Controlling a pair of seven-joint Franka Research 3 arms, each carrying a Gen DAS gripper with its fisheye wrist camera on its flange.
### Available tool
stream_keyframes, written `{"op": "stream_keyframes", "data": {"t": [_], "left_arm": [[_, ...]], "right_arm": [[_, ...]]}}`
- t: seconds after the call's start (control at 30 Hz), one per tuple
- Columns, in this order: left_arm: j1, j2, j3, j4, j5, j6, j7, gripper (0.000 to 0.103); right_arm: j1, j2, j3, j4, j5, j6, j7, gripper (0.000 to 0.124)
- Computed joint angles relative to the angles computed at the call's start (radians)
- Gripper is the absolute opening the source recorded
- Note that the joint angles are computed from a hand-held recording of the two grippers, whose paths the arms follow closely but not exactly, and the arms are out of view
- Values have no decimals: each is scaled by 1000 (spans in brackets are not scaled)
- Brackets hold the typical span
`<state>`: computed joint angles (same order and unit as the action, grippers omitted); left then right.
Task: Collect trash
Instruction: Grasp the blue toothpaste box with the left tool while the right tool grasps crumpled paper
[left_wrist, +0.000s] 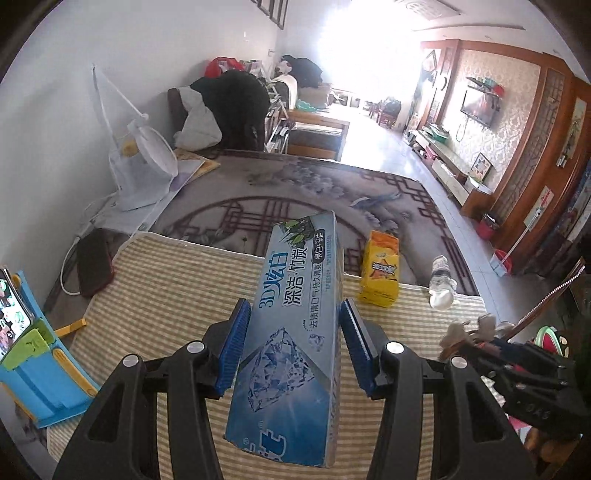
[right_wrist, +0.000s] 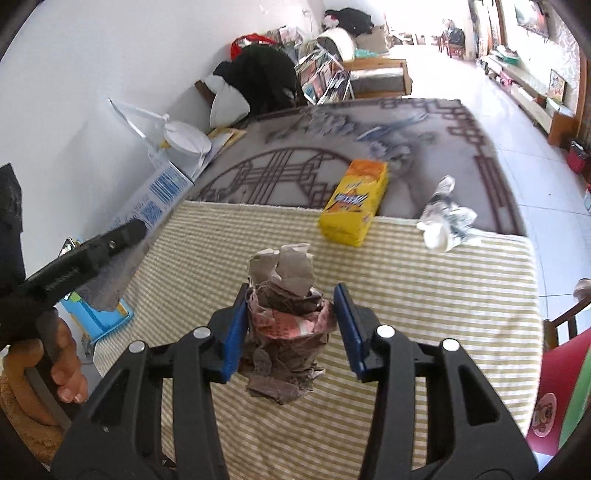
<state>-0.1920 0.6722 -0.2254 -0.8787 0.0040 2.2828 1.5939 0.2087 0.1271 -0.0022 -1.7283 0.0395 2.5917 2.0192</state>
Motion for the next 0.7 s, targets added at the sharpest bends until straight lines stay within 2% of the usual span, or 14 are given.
{"op": "stream_keyframes", "data": {"t": [0.27,0.7], "left_arm": [[-30,-83,3,-129,30,51,-29,48],[-120,-265,19,-412,176,114,-297,48]], "right_arm": [[-21,-90,7,-114,57,46,-60,44],[-75,-270,-26,-304,329,41,-413,44]]}}
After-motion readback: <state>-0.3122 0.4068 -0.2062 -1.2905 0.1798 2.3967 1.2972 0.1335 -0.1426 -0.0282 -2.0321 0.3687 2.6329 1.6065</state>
